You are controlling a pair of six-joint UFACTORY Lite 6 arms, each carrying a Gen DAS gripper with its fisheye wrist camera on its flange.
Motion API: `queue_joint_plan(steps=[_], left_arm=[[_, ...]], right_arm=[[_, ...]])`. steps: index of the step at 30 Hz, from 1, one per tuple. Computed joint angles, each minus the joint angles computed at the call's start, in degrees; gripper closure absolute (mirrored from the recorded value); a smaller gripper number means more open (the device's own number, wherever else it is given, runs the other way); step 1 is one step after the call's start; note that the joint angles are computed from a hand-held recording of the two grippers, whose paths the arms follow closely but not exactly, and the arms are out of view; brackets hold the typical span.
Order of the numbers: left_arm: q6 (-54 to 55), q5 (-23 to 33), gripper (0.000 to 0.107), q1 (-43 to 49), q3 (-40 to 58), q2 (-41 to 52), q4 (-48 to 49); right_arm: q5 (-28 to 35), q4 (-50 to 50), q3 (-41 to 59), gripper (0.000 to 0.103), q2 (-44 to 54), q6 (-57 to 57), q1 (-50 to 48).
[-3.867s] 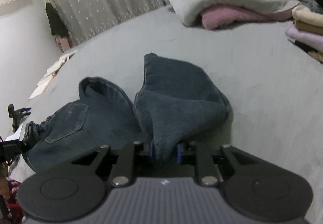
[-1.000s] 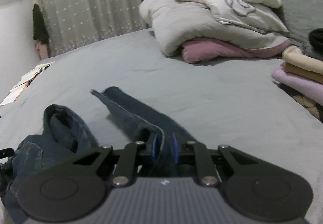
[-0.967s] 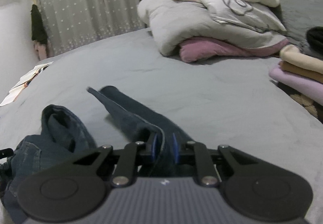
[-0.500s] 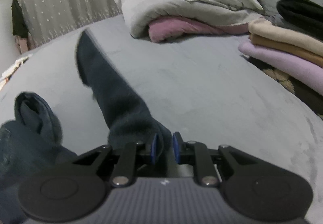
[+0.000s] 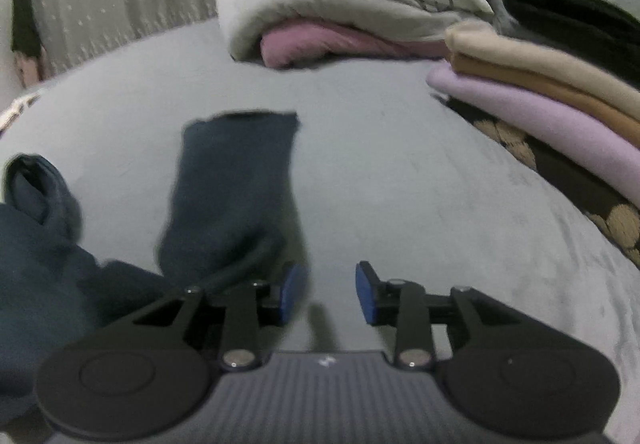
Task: Fold clothes
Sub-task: 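Grasp the jeans leg again with the right gripper and lift it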
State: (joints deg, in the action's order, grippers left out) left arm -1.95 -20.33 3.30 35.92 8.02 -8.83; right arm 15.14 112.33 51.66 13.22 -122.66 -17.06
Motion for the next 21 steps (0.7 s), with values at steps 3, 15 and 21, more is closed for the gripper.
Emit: queue_joint_plan(steps=[3,15,21], left_arm=[[0.9,-0.7,0.060,-0.3,-0.3,0.1,-0.9],[-1.6,0.0,0.059,0.8,-0.2,-0.3,2.2],[-3.5,0.3,0.059,1.2,-0.1,-0.4,4.0]], right_arm=[[1.5,0.6,-1.2,0.065,-2.4,-2.9,2.2],[11.2,-25.9,10.5,0.058,5.3,23.2,12.3],[13.9,-33.3,20.7,0.046,15.0,31.9,18.7]])
